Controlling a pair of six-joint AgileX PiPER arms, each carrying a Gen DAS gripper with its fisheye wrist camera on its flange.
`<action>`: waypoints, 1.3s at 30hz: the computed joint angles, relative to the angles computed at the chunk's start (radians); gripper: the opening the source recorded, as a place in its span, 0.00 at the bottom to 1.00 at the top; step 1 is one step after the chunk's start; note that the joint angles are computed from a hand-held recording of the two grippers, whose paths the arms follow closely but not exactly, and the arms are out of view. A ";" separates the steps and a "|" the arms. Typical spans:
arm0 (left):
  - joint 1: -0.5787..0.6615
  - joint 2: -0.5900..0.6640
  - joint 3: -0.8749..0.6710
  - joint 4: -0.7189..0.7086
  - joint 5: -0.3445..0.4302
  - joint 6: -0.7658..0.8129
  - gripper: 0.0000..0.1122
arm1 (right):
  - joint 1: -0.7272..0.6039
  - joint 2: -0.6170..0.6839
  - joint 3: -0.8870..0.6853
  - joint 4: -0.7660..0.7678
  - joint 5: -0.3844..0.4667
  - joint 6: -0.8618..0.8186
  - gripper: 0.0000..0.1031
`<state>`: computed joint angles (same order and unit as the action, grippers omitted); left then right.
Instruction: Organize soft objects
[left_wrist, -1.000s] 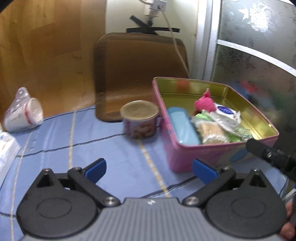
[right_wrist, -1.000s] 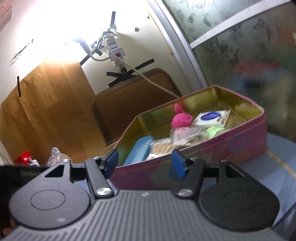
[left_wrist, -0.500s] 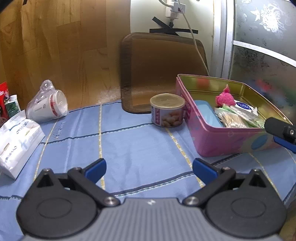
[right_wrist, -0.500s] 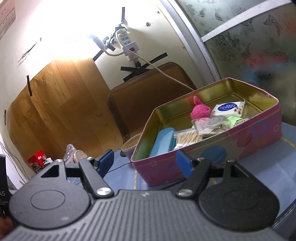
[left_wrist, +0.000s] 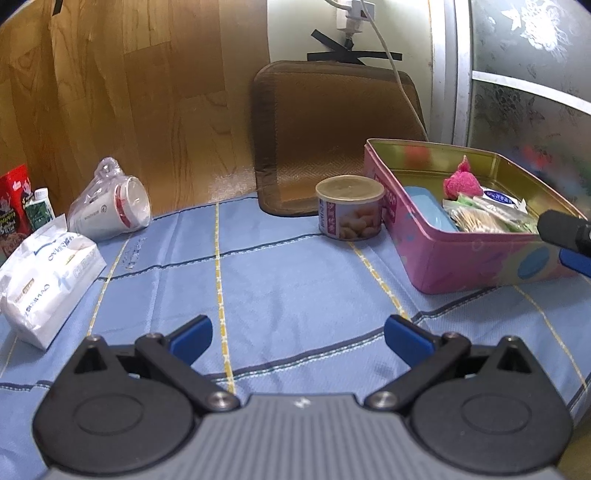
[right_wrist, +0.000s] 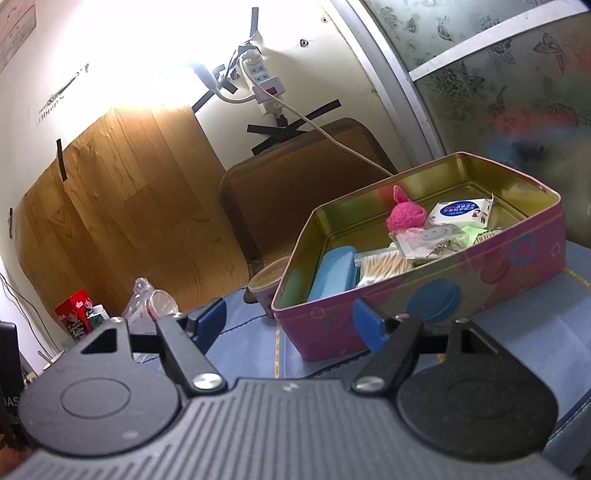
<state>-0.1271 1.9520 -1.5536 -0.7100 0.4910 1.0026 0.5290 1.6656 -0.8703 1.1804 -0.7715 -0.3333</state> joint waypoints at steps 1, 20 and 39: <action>-0.002 -0.005 0.008 -0.002 -0.006 0.009 0.91 | 0.000 0.000 0.001 0.000 0.000 0.001 0.75; 0.007 -0.073 0.084 -0.120 0.019 0.171 0.91 | 0.044 -0.040 0.043 0.077 -0.069 -0.015 0.79; -0.032 -0.104 0.150 -0.075 -0.070 0.183 0.91 | 0.037 -0.042 0.061 0.071 -0.072 0.019 0.81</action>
